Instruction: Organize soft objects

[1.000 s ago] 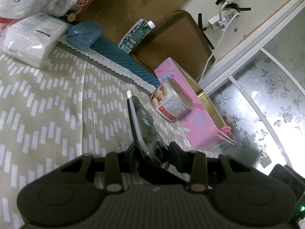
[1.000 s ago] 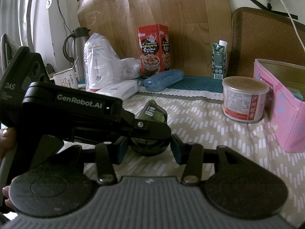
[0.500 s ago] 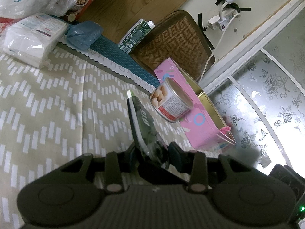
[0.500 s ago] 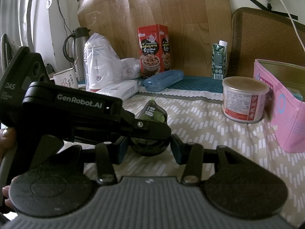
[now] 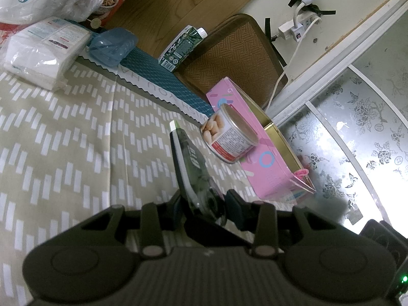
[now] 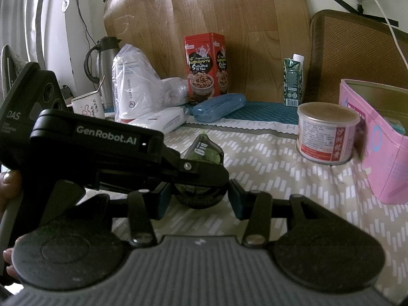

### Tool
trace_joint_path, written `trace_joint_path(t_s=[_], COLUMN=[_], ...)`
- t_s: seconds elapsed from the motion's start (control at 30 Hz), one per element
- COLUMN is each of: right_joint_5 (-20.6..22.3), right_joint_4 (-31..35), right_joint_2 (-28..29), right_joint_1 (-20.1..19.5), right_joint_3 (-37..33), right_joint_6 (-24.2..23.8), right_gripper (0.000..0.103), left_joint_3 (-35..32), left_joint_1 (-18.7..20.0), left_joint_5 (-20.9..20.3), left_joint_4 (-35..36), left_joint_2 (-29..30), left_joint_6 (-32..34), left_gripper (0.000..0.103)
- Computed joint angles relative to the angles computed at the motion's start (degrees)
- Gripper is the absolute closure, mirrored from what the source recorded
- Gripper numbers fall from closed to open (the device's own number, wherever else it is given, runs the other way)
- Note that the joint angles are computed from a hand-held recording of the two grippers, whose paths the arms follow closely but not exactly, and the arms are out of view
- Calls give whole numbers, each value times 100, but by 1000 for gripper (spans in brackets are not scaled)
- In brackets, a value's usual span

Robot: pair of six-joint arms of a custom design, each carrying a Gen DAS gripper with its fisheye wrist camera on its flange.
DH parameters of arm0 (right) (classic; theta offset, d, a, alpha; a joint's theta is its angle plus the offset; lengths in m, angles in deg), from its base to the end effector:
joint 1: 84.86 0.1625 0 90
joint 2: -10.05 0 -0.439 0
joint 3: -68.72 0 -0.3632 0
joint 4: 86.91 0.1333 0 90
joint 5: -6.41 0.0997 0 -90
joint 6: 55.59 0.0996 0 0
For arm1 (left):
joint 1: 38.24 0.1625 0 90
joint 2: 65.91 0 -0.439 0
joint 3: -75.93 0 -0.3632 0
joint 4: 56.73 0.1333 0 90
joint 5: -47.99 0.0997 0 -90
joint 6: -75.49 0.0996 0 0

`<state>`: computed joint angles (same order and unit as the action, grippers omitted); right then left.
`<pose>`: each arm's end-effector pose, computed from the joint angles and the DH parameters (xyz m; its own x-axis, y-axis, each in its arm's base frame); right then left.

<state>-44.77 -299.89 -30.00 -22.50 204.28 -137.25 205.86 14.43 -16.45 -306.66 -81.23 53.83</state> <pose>-0.0240 -0.4677 0.0606 -0.5268 -0.7624 0.3757 -0.7559 0.2182 -0.6172 -0.1061 -0.4298 -0.0440 -0.9970 0.0753 -0.0195 0.0629 0.6315 -0.7728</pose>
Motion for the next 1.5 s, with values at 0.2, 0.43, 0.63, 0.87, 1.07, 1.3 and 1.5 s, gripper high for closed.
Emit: trace_joint_path(t_s=[0.2,0.43,0.63,0.87,1.07,1.3,1.5], right_joint_5=[1,6,8,17,283,854,1463], right_joint_4=[-6,-24,-8,-15,-211,-367,-611], right_joint_2=[4,12,5,7,71,-15,-226], right_joint_1=[1,-1,-3,-6,-87,-311,-526], right_joint_3=[1,6,2,7,79,171,94], right_joint_6=[4,4,0,-3,-71,-196,104], right_gripper=[52,52,52,52,52,52,52], left_joint_3=[9,4,0,6,0,-188,-849], left_joint_1=[-3,4,9,-26,-410,-690,-800], left_joint_5=[-13,-20,-24,19,558,678,454], left_joint_4=[-8,-4,-2,-9,97,537,1437], left_joint_2=[-3,-3,-3,-1,-6,-196,-404], left_joint_6=[4,12,16,48,240,396,852], left_gripper=[68,67,67,67,66,66,66])
